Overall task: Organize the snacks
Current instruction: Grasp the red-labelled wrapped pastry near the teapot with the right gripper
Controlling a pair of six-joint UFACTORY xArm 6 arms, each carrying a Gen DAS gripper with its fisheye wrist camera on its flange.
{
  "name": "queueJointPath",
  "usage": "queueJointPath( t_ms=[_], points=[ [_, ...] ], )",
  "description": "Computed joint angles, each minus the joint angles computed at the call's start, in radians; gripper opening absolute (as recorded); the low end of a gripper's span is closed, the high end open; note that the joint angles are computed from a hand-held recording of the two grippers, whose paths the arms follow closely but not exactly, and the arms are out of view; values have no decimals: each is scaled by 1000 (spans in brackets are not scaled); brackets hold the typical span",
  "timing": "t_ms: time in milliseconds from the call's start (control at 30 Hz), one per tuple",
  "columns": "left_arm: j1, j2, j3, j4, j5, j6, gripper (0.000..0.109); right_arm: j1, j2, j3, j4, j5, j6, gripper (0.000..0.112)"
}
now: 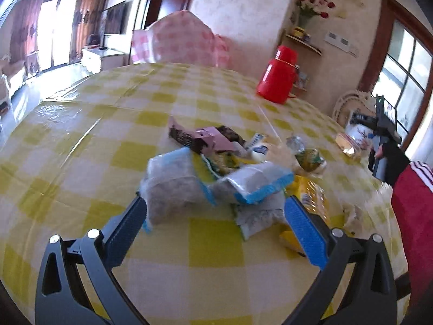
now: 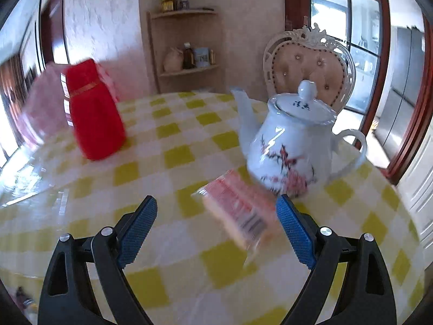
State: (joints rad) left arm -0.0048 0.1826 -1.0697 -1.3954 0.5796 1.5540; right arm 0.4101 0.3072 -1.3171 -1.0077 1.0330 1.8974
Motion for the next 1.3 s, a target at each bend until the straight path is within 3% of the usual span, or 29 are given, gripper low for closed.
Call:
queueJointPath(
  t_ms=[100,200,433,500,567,633,667,733,867,933,1067,1100,1133,1200,1300],
  points=[
    [14,17,-18,43,33,-49,102,-44,42,-18,47,-50,-79,87],
    [22,30,-25,76,49,-80,102,-62,80,-45,84,-26,-156,87],
    [24,18,-10,93,72,-68,102,-112,109,-36,136,-97,-271,88],
    [18,12,-3,84,65,-53,102,-125,126,-41,197,-156,-328,91],
    [15,13,-3,82,55,-57,102,-143,120,-5,245,-316,-396,91],
    [21,18,-10,84,60,-79,102,-154,100,29,257,-441,-426,81],
    [22,19,-12,81,60,-84,102,-154,94,32,227,-441,-400,79],
    [25,17,-13,68,56,-84,102,-149,88,17,184,-339,-283,85],
    [22,14,-7,67,54,-76,102,-166,107,-15,209,-312,-120,91],
    [19,15,-6,77,56,-76,102,-169,164,-83,252,-318,-161,92],
    [12,20,-8,81,39,-74,102,-134,320,-312,309,-87,-371,93],
    [11,20,-8,81,33,-77,102,-130,314,-299,285,-98,-347,89],
    [7,20,-10,81,17,-81,102,-132,292,-258,272,-151,-310,71],
    [-5,18,-14,46,-57,-59,102,-117,264,-224,262,-164,-250,48],
    [30,30,-50,-14,-67,-84,102,-64,226,-200,273,-155,-152,46]
  ],
)
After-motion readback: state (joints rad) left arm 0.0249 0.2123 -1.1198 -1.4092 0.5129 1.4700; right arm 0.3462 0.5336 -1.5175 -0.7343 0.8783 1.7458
